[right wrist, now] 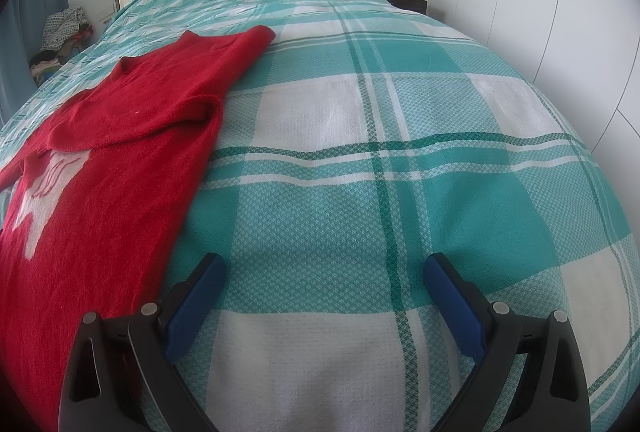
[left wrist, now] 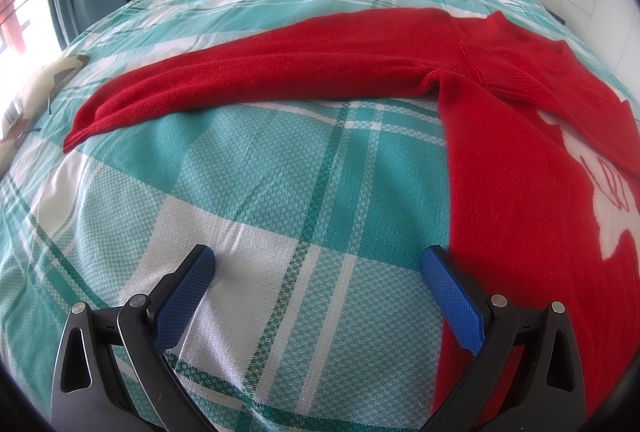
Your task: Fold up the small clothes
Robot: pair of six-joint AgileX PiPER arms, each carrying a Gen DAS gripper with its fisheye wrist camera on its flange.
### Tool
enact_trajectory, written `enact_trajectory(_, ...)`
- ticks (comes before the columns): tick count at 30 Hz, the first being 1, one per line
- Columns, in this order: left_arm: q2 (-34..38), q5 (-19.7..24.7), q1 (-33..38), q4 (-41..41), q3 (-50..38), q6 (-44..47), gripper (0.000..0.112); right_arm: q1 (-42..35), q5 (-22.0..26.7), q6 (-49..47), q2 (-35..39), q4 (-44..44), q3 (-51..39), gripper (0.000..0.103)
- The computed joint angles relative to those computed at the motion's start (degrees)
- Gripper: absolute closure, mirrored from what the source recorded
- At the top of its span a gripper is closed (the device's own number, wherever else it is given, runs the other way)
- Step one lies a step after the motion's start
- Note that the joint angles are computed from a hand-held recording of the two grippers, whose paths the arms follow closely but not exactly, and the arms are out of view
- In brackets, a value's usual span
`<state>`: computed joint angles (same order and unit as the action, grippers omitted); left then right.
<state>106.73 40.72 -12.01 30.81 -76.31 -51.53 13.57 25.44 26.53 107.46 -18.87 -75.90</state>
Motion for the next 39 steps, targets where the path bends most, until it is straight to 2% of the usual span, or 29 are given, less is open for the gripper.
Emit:
enact_trajectory(10,0.2,0.8,0.0,-0.2,-0.4,0.0,0.010,0.0,0.0,0.0,0.0,0.0,0.0,0.004)
enact_trajectory(15,-1.0,-1.2,1.8,-4.8,0.7,4.5,0.010,0.0,0.0,0.1,0.0,-0.1,0.0,0.004)
enact_trajectory(18,-3.5,2.0,2.9,-11.0,-0.3,11.9,0.011,0.0,0.0,0.1,0.0,-0.1,0.0,0.004)
enact_trajectory(20,-8.5,-1.2,6.0,-14.2,2.0,16.7,0.011,0.0,0.0,0.1,0.0,-0.2,0.0,0.004)
enact_trajectory(23,-12.3,-2.0,17.9,-29.4,0.2,31.0,0.010,0.0,0.0,-0.1,0.0,0.1,0.1,0.004)
enact_trajectory(24,-11.5,-0.6,22.4,-35.1,-1.9,35.4,0.010,0.0,-0.1,-0.3,-0.1,0.3,0.2,0.004)
enact_trajectory(26,-6.5,6.8,31.9,-46.0,-9.0,43.4,0.010,-0.1,-0.1,-0.6,0.0,0.4,0.2,0.003)
enact_trajectory(27,-3.5,10.2,36.2,-48.9,-12.4,45.2,0.011,-0.1,-0.1,-0.5,0.1,0.3,0.2,0.003)
enact_trajectory(29,1.4,14.3,42.1,-48.1,-18.0,43.2,0.012,-0.1,-0.1,-0.4,0.1,0.2,0.2,0.003)
enact_trajectory(34,9.6,17.5,49.0,-48.7,-26.7,43.0,0.021,0.0,0.2,0.0,0.1,-0.4,0.2,0.003)
enact_trajectory(39,15.1,18.5,47.7,-49.7,-32.8,45.6,0.039,0.2,0.3,0.5,-0.1,-0.9,0.4,0.003)
